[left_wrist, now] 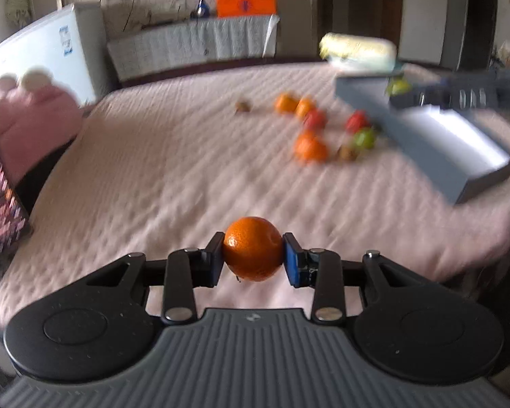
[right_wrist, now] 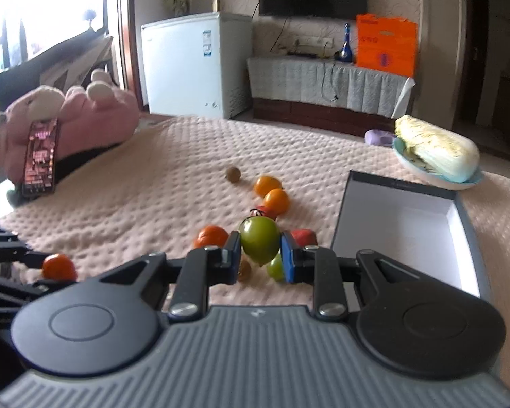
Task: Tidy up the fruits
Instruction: 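Carry orange into the box and open left tool while right tool carries green tomato over box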
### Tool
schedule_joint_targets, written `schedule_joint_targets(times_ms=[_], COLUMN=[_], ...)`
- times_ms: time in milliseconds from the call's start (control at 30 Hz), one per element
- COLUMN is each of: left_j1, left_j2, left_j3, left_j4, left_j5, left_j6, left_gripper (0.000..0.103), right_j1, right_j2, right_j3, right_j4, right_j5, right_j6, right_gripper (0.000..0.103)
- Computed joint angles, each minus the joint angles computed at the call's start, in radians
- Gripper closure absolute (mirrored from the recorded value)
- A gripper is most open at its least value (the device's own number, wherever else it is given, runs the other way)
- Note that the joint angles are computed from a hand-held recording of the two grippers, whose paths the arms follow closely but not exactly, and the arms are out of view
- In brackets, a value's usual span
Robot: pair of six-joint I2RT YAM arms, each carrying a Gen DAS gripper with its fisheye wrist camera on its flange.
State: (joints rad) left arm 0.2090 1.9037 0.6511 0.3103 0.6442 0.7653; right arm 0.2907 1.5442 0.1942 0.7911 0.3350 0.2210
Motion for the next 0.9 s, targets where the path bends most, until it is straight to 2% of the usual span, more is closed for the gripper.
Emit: schedule_joint_targets(times_ms=[67, 133, 200, 267, 367, 400, 600, 700, 833, 900], left_j1=[-0.064, -0.144, -0.211, -0.291, -0.402, -0.437, -0.598, -0.671, -0.739, -0.758], left_j2=[-0.044, -0.069, -0.092, -0.086, -0.033, -0.015, 0.077, 0.148, 0.23, 0.273], left_j3=[-0.042, -0.045, -0.055, -0.056, -0.012, 0.001, 0.11, 0.188, 0.287, 0.354], left_j4=[0.062, 0.067, 0.1, 0.159, 0.191, 0.203, 0.245, 0.245, 0.23, 0.181], left_j5=[-0.001, -0.037, -0.036, -0.071, -0.149, -0.175, -0.252, -0.305, -0.366, -0.402], left_j6=[-0.063, -0.152, -0.232, -0.299, -0.371, -0.386, -0.515, -0.562, -0.575, -0.564], left_gripper=[0.062, 0.062, 0.062, 0.062, 0.062, 0.062, 0.062, 0.062, 0.061, 0.059], right_j1=[0.021, 0.016, -0.043, -0.144, -0.342, -0.367, -0.46, -0.486, -0.542, -0.573], right_j2=[-0.098, -0.19, -0.229, -0.201, -0.162, -0.153, -0.042, 0.02, 0.138, 0.173], right_j3=[-0.032, -0.075, -0.124, -0.159, -0.161, -0.153, -0.139, -0.113, -0.081, -0.063], right_j4=[-0.056, -0.091, -0.082, -0.044, -0.031, -0.033, 0.03, 0.035, 0.087, 0.086], right_j5=[0.026, 0.046, 0.02, -0.039, -0.197, -0.215, -0.289, -0.293, -0.308, -0.33], right_j6=[-0.009, -0.051, -0.11, -0.159, -0.149, -0.149, -0.189, -0.249, -0.289, -0.288], right_gripper=[0.075, 0.075, 0.075, 0.075, 0.075, 0.075, 0.075, 0.075, 0.075, 0.075])
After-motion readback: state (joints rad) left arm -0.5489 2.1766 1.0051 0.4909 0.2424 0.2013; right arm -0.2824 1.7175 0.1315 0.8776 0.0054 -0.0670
